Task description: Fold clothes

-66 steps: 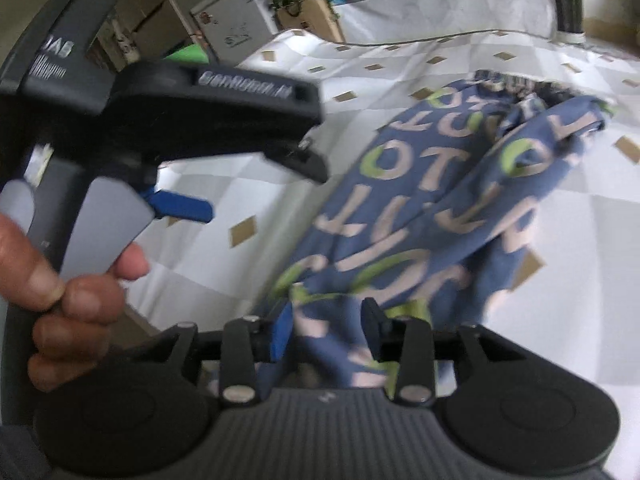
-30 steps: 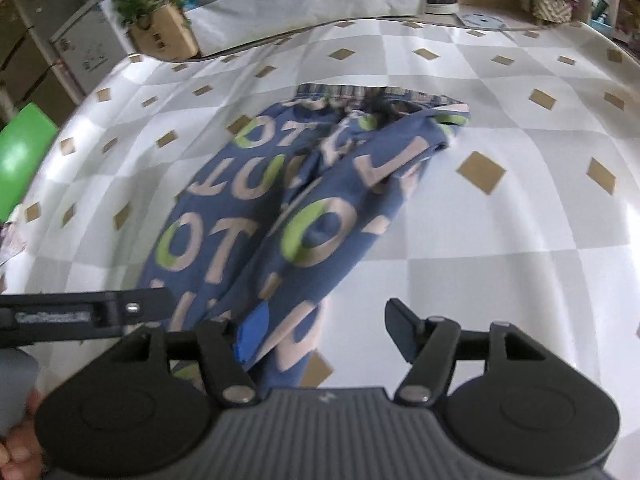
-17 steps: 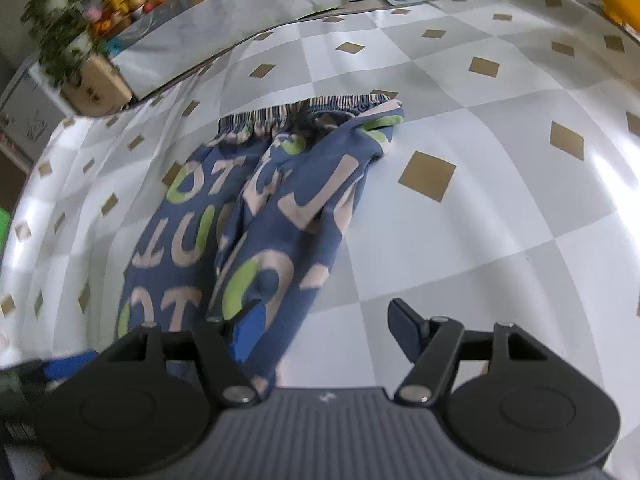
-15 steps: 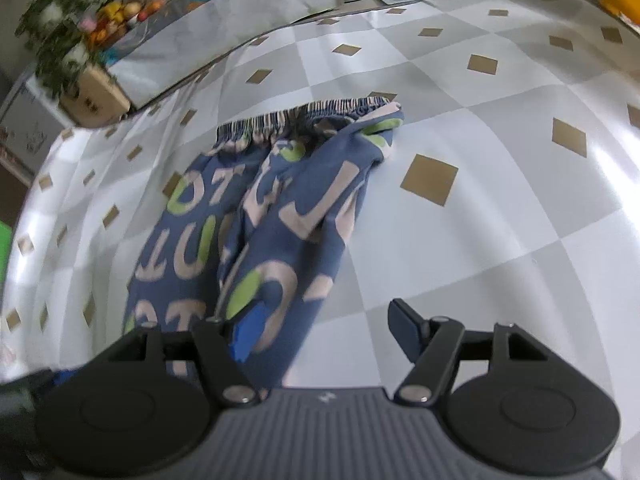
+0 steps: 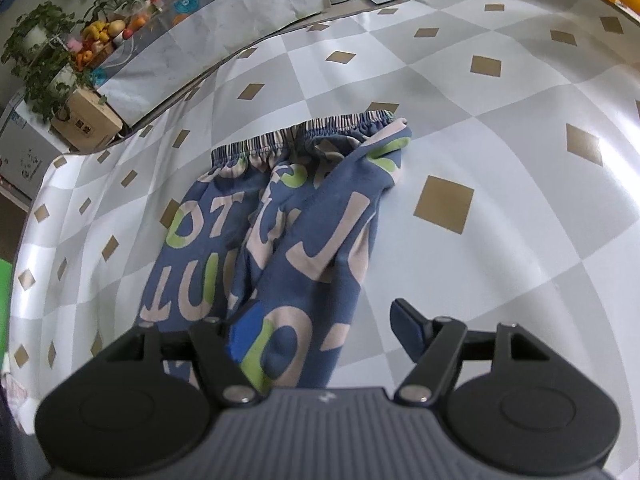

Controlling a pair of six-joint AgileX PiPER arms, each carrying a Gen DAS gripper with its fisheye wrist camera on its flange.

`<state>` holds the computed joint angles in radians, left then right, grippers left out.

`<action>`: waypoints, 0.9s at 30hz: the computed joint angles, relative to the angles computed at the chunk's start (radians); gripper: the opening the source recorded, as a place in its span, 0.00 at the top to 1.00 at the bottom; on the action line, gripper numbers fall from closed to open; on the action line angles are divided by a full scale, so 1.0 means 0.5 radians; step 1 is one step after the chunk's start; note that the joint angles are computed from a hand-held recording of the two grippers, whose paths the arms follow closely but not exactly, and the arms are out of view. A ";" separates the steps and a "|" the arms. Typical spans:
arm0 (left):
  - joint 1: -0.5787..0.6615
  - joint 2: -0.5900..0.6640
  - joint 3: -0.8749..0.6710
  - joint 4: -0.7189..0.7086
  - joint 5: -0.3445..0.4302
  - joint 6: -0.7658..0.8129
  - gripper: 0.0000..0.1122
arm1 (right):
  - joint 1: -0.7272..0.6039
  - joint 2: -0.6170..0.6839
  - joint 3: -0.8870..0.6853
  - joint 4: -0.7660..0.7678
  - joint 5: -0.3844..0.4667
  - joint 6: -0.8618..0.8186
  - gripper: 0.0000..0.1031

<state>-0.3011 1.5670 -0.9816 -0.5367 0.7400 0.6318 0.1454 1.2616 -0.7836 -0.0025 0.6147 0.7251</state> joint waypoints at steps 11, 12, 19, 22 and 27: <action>0.065 0.112 -0.018 -0.287 -0.013 0.325 0.09 | 0.018 0.103 -0.110 -0.083 0.006 -0.043 0.32; 0.069 0.123 -0.023 -0.299 -0.010 0.341 0.09 | 0.008 0.114 -0.118 -0.066 0.010 -0.066 0.31; 0.092 0.199 -0.054 -0.392 0.029 0.485 0.09 | -0.063 0.199 -0.157 0.035 0.058 -0.217 0.31; 0.079 0.239 -0.072 -0.390 0.049 0.495 0.09 | -0.095 0.216 -0.172 0.048 0.078 -0.237 0.30; 0.057 0.292 -0.105 -0.440 0.094 0.519 0.09 | -0.146 0.219 -0.180 0.099 0.094 -0.304 0.30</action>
